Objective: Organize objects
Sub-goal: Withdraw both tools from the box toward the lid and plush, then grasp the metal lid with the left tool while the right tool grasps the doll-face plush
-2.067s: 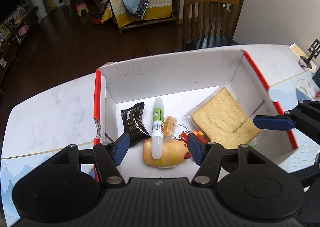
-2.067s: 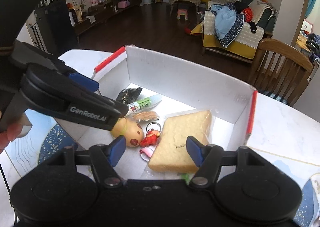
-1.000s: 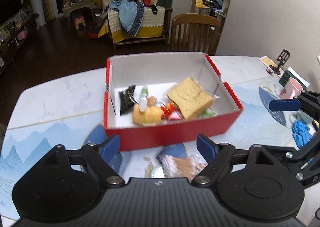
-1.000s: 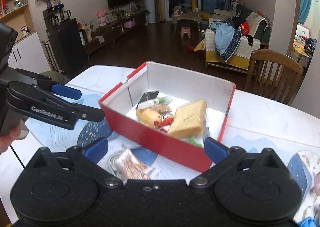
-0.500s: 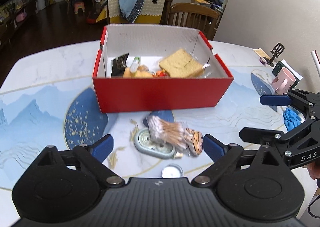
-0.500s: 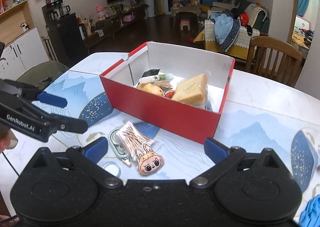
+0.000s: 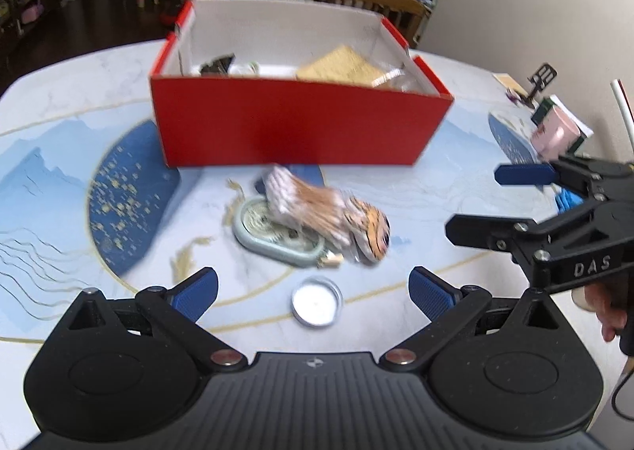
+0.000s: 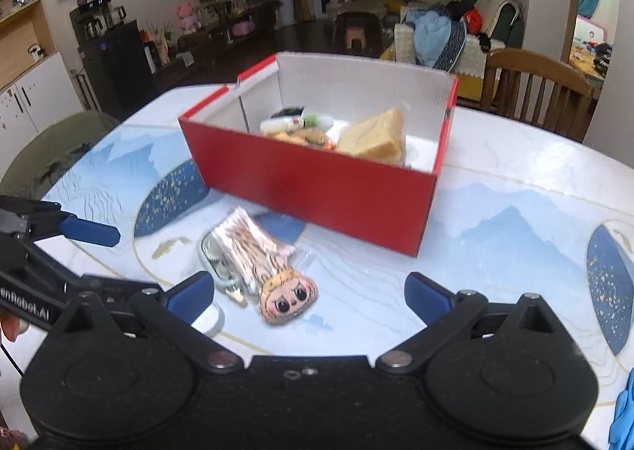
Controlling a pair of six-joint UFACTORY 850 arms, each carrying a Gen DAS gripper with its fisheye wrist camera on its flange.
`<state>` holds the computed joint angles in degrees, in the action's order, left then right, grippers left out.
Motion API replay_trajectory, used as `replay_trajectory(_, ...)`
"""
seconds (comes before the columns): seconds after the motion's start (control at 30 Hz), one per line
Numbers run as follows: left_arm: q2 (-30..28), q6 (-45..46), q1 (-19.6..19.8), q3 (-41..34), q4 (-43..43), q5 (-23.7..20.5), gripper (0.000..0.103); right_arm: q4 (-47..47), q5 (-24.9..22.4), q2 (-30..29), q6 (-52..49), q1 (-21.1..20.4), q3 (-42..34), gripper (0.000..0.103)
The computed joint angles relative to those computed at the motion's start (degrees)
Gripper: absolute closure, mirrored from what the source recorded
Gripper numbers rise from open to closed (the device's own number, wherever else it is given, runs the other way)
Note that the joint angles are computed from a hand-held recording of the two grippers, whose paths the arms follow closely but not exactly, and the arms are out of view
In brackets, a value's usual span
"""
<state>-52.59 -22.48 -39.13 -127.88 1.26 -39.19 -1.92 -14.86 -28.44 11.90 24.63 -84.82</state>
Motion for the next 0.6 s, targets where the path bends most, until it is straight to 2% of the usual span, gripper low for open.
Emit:
replay_trajectory(0.13,0.8,2.1,0.0,3.3,-3.1,2.1,0.000,5.7,-2.0,-1.1,-8.3,-0.3,-0.7,0.000)
replay_trajectory(0.23,-0.2,2.2,-0.4,2.9,-2.7,1.0,0.000,0.0,-4.1,-2.6,-4.8,-0.1,-2.1,0.000)
replay_trajectory(0.3,-0.5,1.1,-0.7,3.1,-1.7,1.3,0.000,0.1,-6.0,-4.0,-6.5,-0.2,-3.6,0.001)
replay_trajectory(0.43,-1.2,-1.4,-1.2,3.4,2.0,1.9,0.000,10.0,-6.9,-5.7,-15.9,-1.1,-5.0,0.001)
replay_trajectory(0.6,-3.9,-2.0,-1.6,-0.1,4.1,-1.2,0.000,12.1,-7.7,-7.5,-20.5,-1.0,-6.8,0.002)
